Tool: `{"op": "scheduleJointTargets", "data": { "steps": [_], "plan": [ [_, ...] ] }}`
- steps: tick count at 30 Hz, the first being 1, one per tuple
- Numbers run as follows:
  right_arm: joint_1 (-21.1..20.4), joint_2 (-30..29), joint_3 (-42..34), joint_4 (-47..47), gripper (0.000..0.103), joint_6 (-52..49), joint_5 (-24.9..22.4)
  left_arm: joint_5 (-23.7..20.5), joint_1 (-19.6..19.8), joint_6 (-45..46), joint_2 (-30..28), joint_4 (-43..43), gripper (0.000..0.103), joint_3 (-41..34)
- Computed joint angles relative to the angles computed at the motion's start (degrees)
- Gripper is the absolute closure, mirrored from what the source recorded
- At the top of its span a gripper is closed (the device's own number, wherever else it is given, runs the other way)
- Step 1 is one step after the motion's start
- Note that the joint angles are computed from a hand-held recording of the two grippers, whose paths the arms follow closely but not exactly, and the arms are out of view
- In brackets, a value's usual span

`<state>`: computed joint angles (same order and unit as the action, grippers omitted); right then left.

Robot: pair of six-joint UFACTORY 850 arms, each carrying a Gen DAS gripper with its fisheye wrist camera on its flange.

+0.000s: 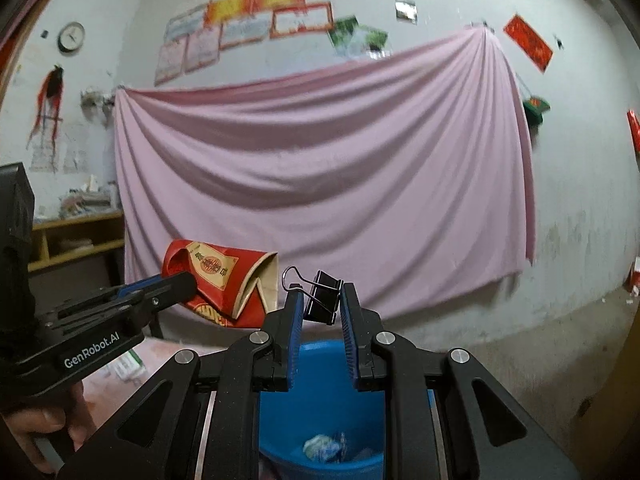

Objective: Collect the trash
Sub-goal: 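Lift the binder clip and red cup and carry both over the bucket, then open both tools to drop the clip and red cup into the bucket, then withdraw both tools from the bucket back toward the bed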

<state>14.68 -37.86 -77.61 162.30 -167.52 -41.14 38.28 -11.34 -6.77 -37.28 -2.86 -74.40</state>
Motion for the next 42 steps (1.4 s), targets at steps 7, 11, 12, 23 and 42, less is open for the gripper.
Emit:
{"op": "scheduleJointTargets", "data": {
  "steps": [7,11,12,23,42],
  "plan": [
    [-0.27,-4.12,-6.91,-6.10,0.086,10.05,13.53,-16.61,1.05,-9.05,-4.59,5.74,0.090,-8.99],
    [-0.61,-6.02,-9.82,-13.13,0.086,18.76,18.83,-23.08,1.41,-15.69,-6.69,11.69,0.090,-13.01],
    [-0.69,-6.30,-10.28,-14.81,0.086,20.84,19.74,-24.17,1.52,-18.06,-7.01,13.98,0.090,-13.72],
    [-0.94,-8.44,-13.32,-29.02,0.085,37.30,24.29,-28.38,1.45,-33.40,-8.56,27.30,0.090,-15.90],
    [-0.54,-11.53,-18.09,-47.38,0.078,57.93,27.65,-28.47,2.67,-31.14,-6.80,23.34,0.089,-13.09]
  ]
}}
